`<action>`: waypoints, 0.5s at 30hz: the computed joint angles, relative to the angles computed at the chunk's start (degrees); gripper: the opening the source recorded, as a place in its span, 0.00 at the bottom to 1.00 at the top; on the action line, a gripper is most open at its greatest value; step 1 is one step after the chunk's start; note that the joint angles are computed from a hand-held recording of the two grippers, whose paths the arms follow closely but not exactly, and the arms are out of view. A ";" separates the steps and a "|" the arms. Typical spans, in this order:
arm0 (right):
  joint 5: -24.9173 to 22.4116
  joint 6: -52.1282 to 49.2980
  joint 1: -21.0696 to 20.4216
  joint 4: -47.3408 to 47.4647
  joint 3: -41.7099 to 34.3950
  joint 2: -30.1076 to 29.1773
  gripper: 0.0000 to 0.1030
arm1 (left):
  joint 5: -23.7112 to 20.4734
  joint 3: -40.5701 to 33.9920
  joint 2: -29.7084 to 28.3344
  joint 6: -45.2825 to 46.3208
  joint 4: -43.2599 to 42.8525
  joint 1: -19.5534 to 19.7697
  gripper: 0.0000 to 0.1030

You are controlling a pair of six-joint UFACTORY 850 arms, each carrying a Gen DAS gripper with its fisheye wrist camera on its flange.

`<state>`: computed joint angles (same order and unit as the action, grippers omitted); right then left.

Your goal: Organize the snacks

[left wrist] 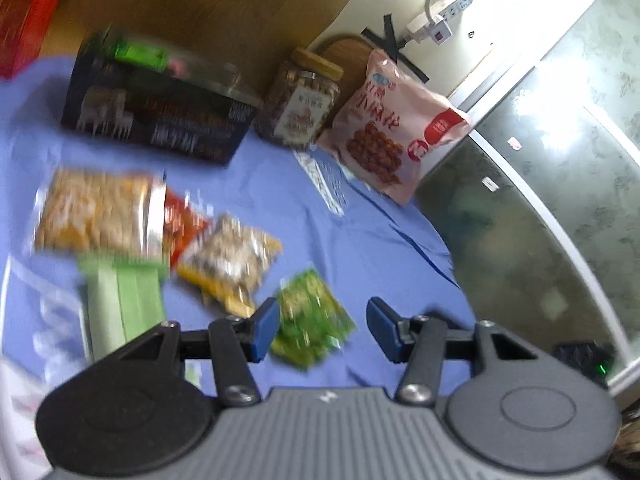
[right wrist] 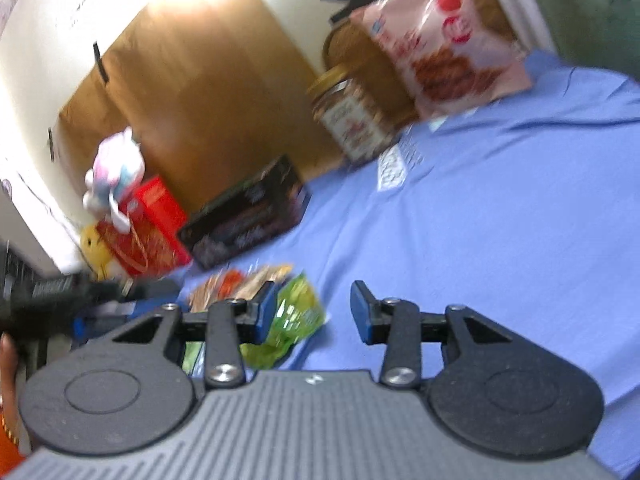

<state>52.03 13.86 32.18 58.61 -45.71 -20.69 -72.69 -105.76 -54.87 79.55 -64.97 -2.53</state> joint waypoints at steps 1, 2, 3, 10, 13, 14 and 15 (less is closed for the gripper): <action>0.65 0.35 -0.15 -0.40 0.58 0.37 0.43 | -0.49 0.46 -0.03 -0.63 1.26 0.25 0.48; 1.04 1.15 -0.57 -1.66 1.05 0.59 0.43 | -0.71 0.72 -0.11 -0.93 2.33 0.43 0.48; 0.84 2.13 -1.13 -3.25 1.35 0.69 0.43 | -0.70 1.49 0.06 -0.89 3.17 0.56 0.48; -6.86 4.89 -6.07 -15.90 -2.12 -2.50 0.37 | 1.39 0.70 -1.62 -5.26 3.53 -1.00 0.51; -9.03 7.13 -8.13 -20.76 -3.35 -3.69 0.36 | 3.76 -1.62 -3.47 -7.42 1.67 -2.27 0.55; -9.76 8.32 -8.85 -22.76 -3.74 -4.10 0.32 | 3.68 -2.14 -3.96 -7.91 0.89 -2.62 0.52; -10.98 9.71 -9.59 -24.73 -4.21 -4.60 0.29 | 3.80 -2.53 -4.25 -8.68 0.52 -2.92 0.52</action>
